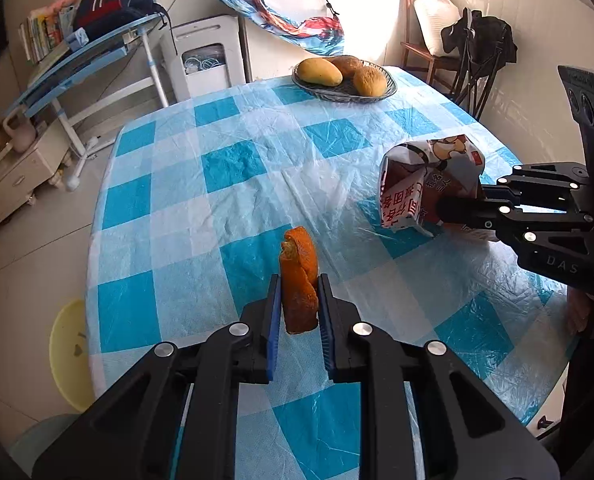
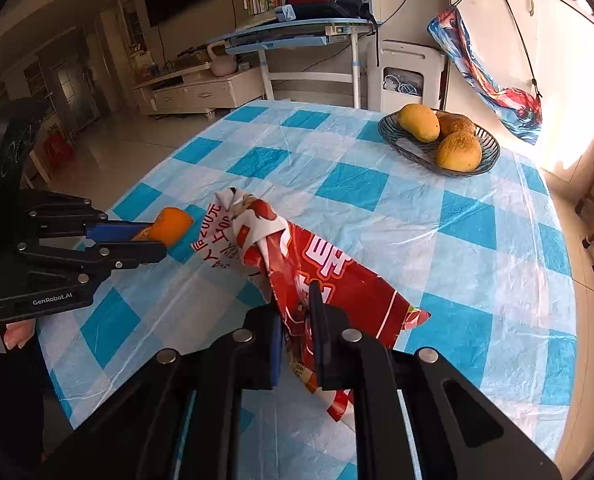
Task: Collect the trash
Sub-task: 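Carry the bread and red bag over the basin and open both grippers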
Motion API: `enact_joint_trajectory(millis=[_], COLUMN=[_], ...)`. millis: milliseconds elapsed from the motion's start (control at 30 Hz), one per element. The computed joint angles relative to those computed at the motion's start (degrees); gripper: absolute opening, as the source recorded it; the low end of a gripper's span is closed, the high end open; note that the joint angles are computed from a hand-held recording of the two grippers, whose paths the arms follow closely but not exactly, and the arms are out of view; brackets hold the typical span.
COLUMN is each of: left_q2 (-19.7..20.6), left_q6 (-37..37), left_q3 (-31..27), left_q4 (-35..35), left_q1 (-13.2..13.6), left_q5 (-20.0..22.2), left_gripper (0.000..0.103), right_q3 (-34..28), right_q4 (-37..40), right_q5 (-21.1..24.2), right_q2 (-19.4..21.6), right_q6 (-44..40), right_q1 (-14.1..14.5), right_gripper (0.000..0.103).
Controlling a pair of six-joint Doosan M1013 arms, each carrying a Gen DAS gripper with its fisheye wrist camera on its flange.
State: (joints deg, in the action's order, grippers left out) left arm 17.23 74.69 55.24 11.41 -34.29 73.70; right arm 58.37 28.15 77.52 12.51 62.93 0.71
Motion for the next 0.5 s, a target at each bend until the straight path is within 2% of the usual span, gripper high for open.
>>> enact_joint_trajectory(millis=[200, 500], left_q2=[-0.4, -0.9], left_q6=[-1.5, -2.3], left_q3=[0.2, 0.6], left_q4=[3.0, 5.9], left_q1=[-0.2, -0.1], left_q5=[-1.0, -1.8], left_gripper=[0.017, 0.017], right_q3=[0.2, 0.3], right_q4=[5.5, 8.6], right_q5=[0.1, -0.3], right_q2=[-0.3, -0.3], right_q6=[-1.6, -2.3], right_q1=[-0.3, 0.0], right_gripper=[0.013, 0.011])
